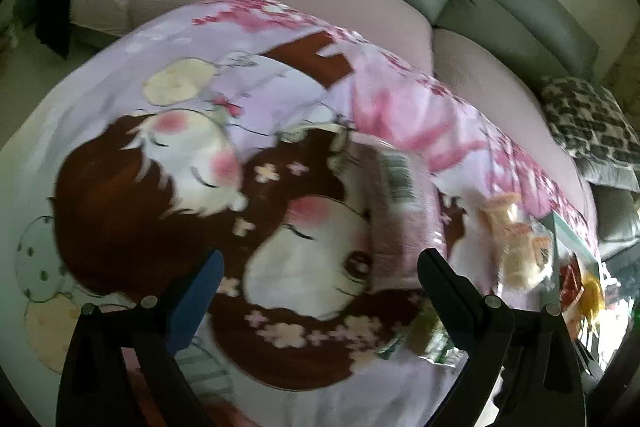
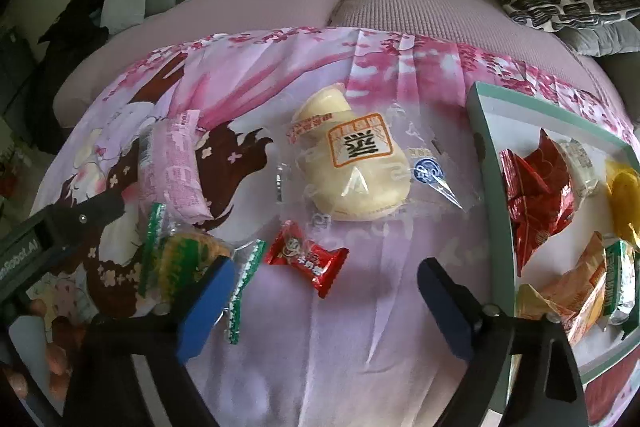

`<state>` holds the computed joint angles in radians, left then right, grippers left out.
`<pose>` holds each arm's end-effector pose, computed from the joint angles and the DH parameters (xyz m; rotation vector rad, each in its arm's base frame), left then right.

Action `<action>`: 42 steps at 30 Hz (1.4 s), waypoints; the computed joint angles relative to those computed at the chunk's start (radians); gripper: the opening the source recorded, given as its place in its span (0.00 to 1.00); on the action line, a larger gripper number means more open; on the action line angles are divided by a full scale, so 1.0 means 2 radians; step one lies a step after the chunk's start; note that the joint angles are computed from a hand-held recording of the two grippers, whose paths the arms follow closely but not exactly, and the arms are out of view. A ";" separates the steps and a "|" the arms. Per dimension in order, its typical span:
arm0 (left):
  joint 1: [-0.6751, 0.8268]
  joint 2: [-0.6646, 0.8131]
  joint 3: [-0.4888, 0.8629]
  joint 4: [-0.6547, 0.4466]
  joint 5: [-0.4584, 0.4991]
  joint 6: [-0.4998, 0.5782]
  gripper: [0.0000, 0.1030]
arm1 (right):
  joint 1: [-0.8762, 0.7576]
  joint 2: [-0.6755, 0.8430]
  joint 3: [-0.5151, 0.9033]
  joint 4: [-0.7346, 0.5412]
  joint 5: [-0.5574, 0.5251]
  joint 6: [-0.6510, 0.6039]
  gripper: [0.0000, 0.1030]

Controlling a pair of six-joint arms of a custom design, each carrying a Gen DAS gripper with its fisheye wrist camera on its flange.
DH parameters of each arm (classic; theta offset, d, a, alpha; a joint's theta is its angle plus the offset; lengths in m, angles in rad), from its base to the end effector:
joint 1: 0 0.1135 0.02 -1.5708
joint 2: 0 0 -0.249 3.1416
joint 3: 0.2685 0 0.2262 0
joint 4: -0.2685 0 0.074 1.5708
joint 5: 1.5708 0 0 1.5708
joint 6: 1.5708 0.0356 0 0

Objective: Organize snacks
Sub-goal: 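Move both grippers back from the tray over the remaining snacks, then grasp the small red candy with the right gripper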

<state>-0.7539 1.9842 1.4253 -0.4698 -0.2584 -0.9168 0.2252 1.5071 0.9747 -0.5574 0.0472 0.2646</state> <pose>0.2925 -0.2622 0.1839 -0.3021 2.5585 -0.3061 0.2667 0.0594 0.2059 0.0679 2.6613 0.0973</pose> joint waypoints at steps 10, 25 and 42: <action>-0.017 0.041 0.050 -0.025 0.017 0.007 0.95 | 0.006 0.015 -0.004 0.018 0.000 -0.011 0.70; -0.033 0.068 0.092 -0.054 0.023 0.010 0.95 | 0.008 0.015 -0.022 0.047 0.017 -0.019 0.51; -0.049 0.108 0.156 -0.092 0.034 0.030 0.95 | -0.024 -0.004 -0.022 0.010 -0.028 -0.042 0.36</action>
